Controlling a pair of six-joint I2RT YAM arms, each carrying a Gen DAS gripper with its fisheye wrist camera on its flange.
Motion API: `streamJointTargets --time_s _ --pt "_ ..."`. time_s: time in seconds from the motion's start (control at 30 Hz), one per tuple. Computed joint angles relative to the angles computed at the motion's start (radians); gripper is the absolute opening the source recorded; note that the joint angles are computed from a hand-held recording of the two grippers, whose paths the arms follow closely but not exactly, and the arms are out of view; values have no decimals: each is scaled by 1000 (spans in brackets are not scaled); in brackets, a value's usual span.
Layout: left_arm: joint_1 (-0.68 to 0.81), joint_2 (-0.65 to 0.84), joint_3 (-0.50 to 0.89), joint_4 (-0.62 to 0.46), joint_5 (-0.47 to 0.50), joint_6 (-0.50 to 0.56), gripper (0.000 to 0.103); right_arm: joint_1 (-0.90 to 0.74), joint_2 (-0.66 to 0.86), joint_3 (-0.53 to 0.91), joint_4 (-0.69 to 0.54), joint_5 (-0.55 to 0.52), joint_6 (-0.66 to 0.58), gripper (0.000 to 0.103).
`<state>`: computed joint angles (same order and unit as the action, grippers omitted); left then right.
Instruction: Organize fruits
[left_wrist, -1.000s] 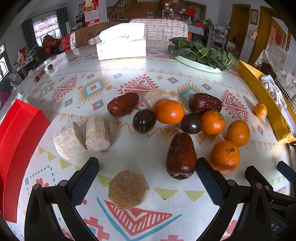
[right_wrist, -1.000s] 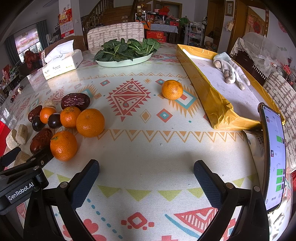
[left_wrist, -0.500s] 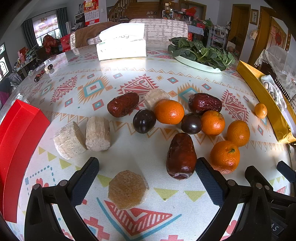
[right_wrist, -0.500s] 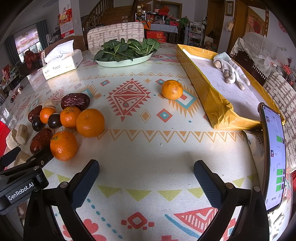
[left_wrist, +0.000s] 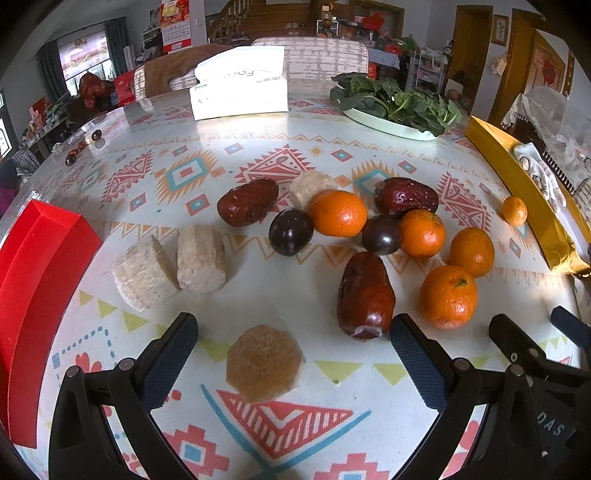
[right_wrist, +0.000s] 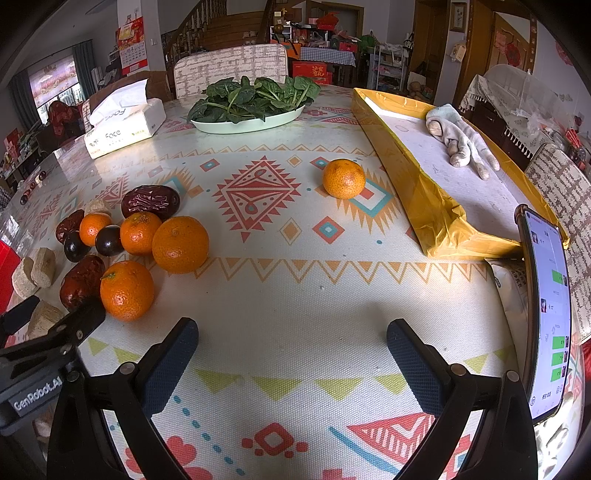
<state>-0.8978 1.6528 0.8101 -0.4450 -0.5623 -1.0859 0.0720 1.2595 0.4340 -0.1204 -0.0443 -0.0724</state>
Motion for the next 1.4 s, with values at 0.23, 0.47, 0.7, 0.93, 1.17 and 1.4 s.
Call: streamJointTargets --time_s 0.23,0.47,0.7,0.93,1.17,1.4 --pt "-7 -15 -19 14 7 20 103 0 0 0 0 0 0 103" --pt "-12 -17 -21 16 7 22 103 1 1 0 0 1 1 103" --pt "-12 -17 -21 16 7 22 103 1 1 1 0 1 1 103" --pt "-12 -17 -22 16 7 21 103 2 1 0 0 2 2 103" --pt "-12 -17 -22 17 7 21 103 2 1 0 1 1 2 103" --pt "-15 -25 -24 10 19 29 103 2 1 0 1 1 2 103"
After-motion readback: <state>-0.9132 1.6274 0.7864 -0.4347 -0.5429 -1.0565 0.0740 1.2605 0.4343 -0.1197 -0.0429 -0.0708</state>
